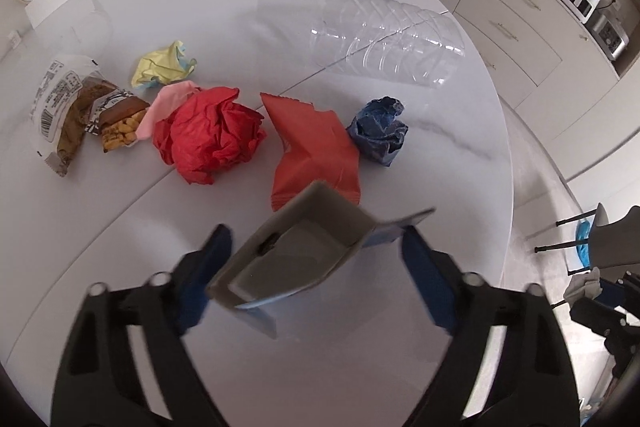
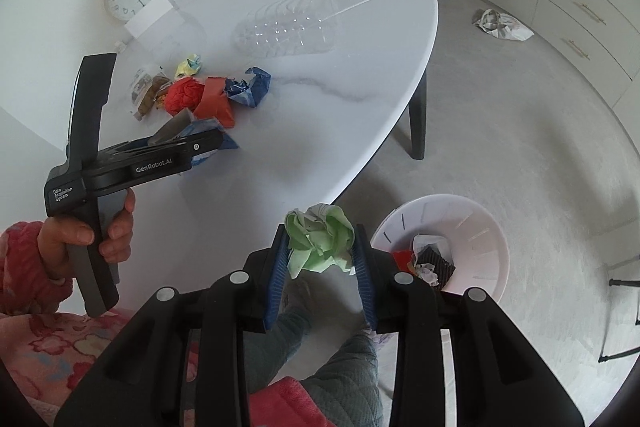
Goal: Collect trash
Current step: 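Grasp the green paper ball with the right tool while the left tool grasps the grey carton, then carry green ball and grey carton over the wastebasket and open both tools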
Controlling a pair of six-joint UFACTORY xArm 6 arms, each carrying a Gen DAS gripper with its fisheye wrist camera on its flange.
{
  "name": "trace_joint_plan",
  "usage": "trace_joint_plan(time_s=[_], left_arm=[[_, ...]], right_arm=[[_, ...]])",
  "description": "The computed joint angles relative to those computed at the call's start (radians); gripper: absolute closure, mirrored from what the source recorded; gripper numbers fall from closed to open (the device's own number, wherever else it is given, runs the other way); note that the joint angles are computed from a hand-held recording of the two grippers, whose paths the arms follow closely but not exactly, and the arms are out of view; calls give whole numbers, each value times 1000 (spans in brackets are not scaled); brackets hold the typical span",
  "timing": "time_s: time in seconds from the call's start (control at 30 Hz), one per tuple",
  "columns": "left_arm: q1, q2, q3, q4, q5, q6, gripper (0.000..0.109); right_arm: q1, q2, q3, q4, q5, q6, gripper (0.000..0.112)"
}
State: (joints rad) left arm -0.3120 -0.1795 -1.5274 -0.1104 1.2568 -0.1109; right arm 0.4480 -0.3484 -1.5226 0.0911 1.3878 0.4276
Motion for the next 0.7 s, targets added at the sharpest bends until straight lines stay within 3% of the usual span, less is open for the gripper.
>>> trace_joint_plan(time_s=[0.17, 0.33, 0.7], left_arm=[[23, -36, 26, -51, 13, 36, 64], [44, -65, 38, -81, 42, 79, 79], [78, -33, -70, -164, 107, 152, 84]], right_arm=[[-5, 4, -5, 12, -12, -13, 79], [3, -1, 2, 11, -30, 2, 79], [-12, -40, 43, -3, -64, 80, 79]])
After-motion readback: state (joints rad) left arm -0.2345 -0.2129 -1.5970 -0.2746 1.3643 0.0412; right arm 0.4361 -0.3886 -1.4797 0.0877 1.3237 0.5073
